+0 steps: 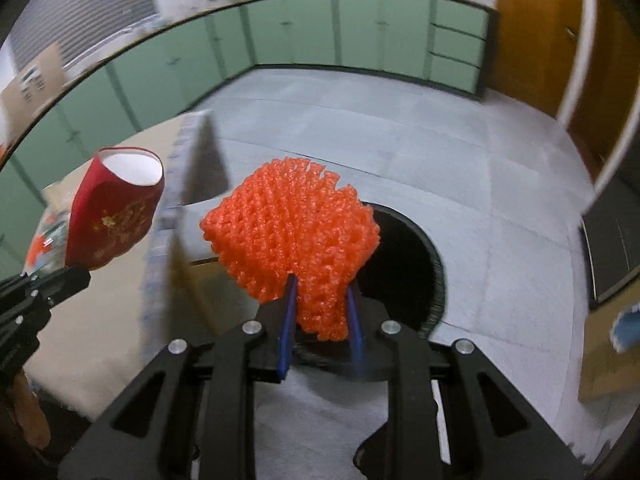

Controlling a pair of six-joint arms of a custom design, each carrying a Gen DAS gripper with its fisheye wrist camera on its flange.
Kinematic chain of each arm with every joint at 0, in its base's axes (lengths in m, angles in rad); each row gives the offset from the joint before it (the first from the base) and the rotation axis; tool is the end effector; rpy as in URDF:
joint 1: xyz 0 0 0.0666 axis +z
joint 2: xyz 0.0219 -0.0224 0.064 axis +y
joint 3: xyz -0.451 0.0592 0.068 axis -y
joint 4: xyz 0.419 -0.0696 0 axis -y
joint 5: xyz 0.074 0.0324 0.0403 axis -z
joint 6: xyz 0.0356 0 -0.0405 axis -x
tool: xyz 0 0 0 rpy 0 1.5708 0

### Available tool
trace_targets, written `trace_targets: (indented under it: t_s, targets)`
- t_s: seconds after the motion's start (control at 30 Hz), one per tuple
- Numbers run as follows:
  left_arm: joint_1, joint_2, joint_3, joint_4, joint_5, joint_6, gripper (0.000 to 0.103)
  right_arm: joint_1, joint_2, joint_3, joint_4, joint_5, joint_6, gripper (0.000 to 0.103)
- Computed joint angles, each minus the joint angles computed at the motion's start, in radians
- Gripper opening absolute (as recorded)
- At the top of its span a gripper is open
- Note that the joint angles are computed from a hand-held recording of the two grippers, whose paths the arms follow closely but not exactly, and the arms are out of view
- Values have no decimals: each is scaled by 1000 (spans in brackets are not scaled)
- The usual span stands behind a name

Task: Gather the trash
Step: 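Carry both items over the black bin and open both grippers to drop them, then move both tools back over the table toward the light-blue carton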

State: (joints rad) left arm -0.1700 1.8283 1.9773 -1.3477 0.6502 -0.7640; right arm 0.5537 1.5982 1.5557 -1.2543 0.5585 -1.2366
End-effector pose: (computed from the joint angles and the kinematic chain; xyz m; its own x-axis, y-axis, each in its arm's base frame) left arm 0.6408 -0.1323 0.5162 -0.4197 0.6308 -0.6526 0.8890 0.4305 -0.1557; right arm 0.4770 0.2722 0.4614 -0.5746 0.5866 -0.5707 0.6673 0.7396 0.0883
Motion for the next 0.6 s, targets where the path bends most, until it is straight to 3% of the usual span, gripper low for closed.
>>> trace_targets:
  t_s: [0.2,0.37,0.4,0.43,0.47,0.5,0.53,0.57,0.6]
  targets:
    - [-116,76,0,48,-100,33,3,-88,-28,-145,108,-84,21,22]
    - [-192,200,74,-22,-198,76,3,-175,1,-210,211,-181,105,26]
    - [-207,241,118,-77,-223,79,4,-196,16,-226,230,-212,114,36]
    - [-222,277,159,-132,-253,89,8,-205,25,-232,232,-215,109,47]
    - [-231,288,168,-137,-272,109,12,-216,35,-244,231,-224,98,52]
    - [-240,291,166,-112,-273,126,18,-226,35,-260,239,-240,91,53]
    - [-248,292,167,-94,-278,130,35,-226,33,-269,240,-249,76,53]
    - [-253,296,175,-92,-276,132,44,-229,25,-280,244,-251,64,53]
    - [-254,293,174,-90,-267,129,44,-227,8,-293,246,-237,46,53]
